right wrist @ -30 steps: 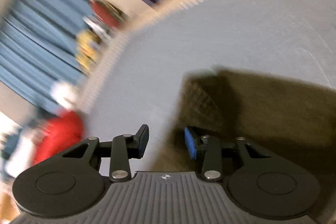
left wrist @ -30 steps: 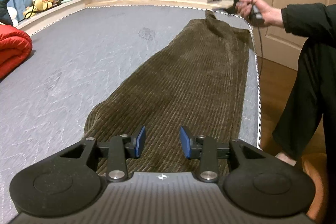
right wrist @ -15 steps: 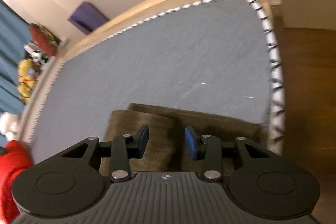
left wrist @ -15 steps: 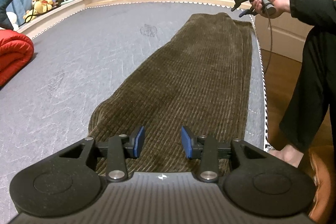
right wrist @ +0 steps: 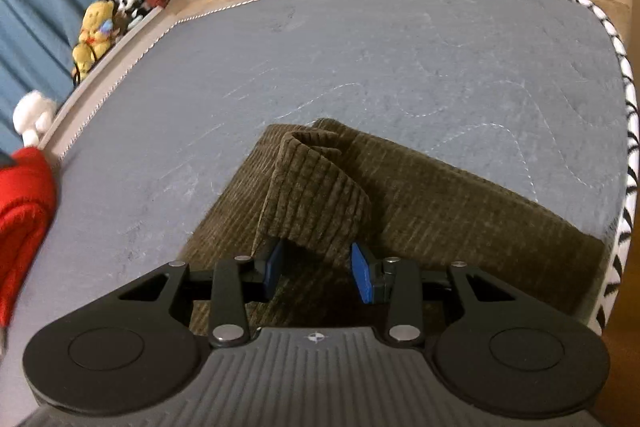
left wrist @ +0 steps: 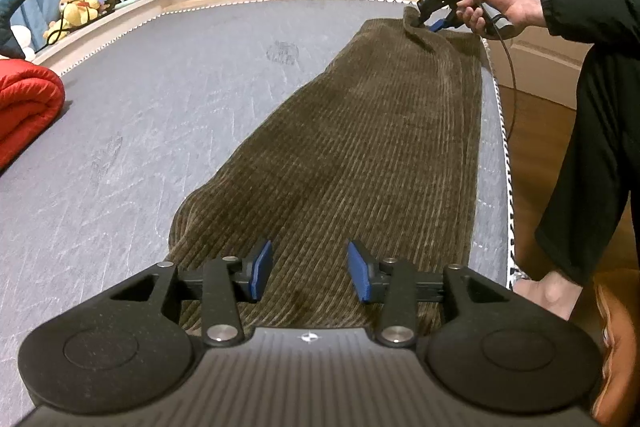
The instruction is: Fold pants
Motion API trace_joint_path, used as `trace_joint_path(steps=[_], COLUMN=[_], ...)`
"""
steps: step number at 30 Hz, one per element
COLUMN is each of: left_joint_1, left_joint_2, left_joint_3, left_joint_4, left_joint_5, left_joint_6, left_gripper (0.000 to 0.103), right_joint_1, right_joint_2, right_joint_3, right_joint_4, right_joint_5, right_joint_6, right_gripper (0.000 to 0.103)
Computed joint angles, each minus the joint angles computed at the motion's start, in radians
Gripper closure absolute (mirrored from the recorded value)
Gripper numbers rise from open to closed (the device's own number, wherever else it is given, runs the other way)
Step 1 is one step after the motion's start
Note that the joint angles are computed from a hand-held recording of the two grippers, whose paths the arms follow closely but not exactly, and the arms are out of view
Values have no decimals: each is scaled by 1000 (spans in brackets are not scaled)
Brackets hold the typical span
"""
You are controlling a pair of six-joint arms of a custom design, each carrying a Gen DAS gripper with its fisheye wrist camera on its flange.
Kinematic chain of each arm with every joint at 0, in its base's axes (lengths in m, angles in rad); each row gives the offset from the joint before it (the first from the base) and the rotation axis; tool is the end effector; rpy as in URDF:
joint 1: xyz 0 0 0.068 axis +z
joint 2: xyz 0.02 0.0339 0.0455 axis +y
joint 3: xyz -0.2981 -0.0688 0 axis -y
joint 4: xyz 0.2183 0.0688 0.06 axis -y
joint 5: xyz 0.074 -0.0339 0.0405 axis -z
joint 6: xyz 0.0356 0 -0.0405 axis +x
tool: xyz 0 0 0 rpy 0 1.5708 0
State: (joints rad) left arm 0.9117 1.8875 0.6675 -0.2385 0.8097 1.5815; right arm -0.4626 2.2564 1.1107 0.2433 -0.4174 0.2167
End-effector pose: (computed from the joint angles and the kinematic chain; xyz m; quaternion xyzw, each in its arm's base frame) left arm 0.1767 0.1860 0.1145 0.3225 0.8595 -0.0764 0.3892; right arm 0.3818 -0.1743 0.0865 0.2438 0.8940 0.1549 0.3425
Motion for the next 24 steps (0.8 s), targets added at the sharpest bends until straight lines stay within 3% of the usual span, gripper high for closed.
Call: trace_joint_path(steps=[2, 6, 8, 10, 13, 18, 21, 24], left_joint_1=[-2, -10, -15, -22, -42, -115, -155, -175], left_joint_2=[1, 3, 2, 0, 0, -25, -39, -31], left_joint_3=[-3, -4, -2, -1, -1, -71, -116, -128], left_joint_4=[2, 2, -4, -15, -45, -30, 7, 13], left_joint_5=[-6, -10, -7, 3, 23, 13, -4, -16], left_joint_6=[8, 13, 14, 12, 8, 39, 48, 42], left_gripper=[56, 55, 54, 53, 51, 50, 49, 45], right_joint_1=[16, -1, -18, -19, -26, -93, -117, -129], right_joint_2=[11, 27, 40, 27, -47, -223, -315, -271], right_joint_3=[19, 25, 38, 28, -38, -150, -196, -161], right_joint_4=[-34, -18, -32, -45, -26, -21, -108, -212], right_joint_5=[71, 45, 10, -4, 1, 21, 131, 205], right_joint_6=[-27, -16, -16, -21, 3, 32, 13, -13], right_gripper=[61, 60, 66, 88, 94, 97, 97, 94])
